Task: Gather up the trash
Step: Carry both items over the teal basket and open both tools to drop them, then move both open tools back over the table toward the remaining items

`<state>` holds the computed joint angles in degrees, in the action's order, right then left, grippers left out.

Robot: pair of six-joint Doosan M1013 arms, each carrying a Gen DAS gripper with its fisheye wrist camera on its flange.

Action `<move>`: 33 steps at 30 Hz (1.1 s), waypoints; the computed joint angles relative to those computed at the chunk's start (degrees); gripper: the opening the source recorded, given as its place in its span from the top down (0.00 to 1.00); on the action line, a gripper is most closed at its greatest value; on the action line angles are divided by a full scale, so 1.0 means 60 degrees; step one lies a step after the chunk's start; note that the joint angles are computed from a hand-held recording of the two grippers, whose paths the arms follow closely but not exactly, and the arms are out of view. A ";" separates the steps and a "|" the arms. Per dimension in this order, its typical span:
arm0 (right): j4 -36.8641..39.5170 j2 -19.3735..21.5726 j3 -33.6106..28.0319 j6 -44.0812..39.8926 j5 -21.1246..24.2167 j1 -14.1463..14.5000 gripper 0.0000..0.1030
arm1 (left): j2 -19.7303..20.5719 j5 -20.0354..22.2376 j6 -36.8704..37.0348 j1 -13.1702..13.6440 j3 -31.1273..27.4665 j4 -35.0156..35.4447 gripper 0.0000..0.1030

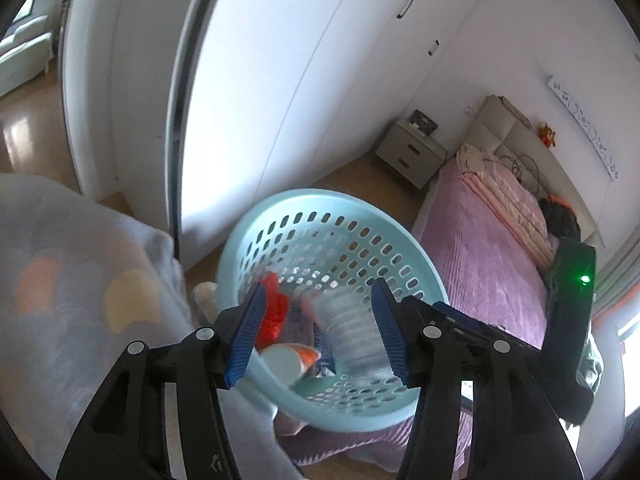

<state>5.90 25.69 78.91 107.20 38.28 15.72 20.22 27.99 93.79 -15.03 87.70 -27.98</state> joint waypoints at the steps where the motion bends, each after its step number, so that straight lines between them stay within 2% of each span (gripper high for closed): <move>1: -0.0003 -0.0050 0.0053 0.0025 -0.0048 0.0010 0.45 | -0.0086 -0.0067 0.0052 0.0021 0.0101 -0.0061 0.49; 8: 0.0223 -0.0418 0.0245 -0.0516 -0.0353 0.0188 0.45 | -0.1018 -0.0769 -0.0096 0.0110 0.1030 0.0006 0.49; 10: 0.0228 -0.0565 0.0345 -0.0775 -0.0568 0.0364 0.46 | -0.1310 -0.0967 -0.0167 0.0167 0.1300 0.0024 0.49; 14: 0.0458 -0.0777 0.0429 -0.1497 -0.0856 0.0754 0.46 | -0.2002 -0.1471 -0.1063 0.0275 0.1931 0.0943 0.49; 19: 0.1206 -0.0871 0.0408 -0.2852 -0.1106 0.1278 0.46 | -0.2859 -0.1846 -0.3585 0.0490 0.2708 0.3238 0.49; 23: 0.1825 -0.0805 0.0296 -0.3920 -0.1110 0.1658 0.46 | -0.3530 -0.1788 -0.7131 0.0732 0.3368 0.6555 0.48; 24: 0.1918 -0.0758 0.0235 -0.4188 -0.1082 0.1800 0.46 | -0.3709 -0.1596 -0.8283 0.0803 0.3540 0.7673 0.46; 26: 0.1985 -0.0665 0.0137 -0.4424 -0.1050 0.1988 0.46 | -0.3948 -0.1252 -0.9676 0.0916 0.3765 0.9022 0.44; 30: 0.2369 -0.0387 -0.0158 -0.4995 -0.0857 0.2357 0.46 | -0.4428 -0.0626 -1.1371 0.1373 0.4309 1.0495 0.44; 33: 0.2428 -0.0149 -0.0426 -0.5183 -0.0660 0.2607 0.46 | -0.4614 -0.0076 -1.1872 0.1703 0.4563 1.1028 0.44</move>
<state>20.47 24.79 76.35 76.10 34.33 31.37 -7.46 27.54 22.56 -4.81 115.08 38.19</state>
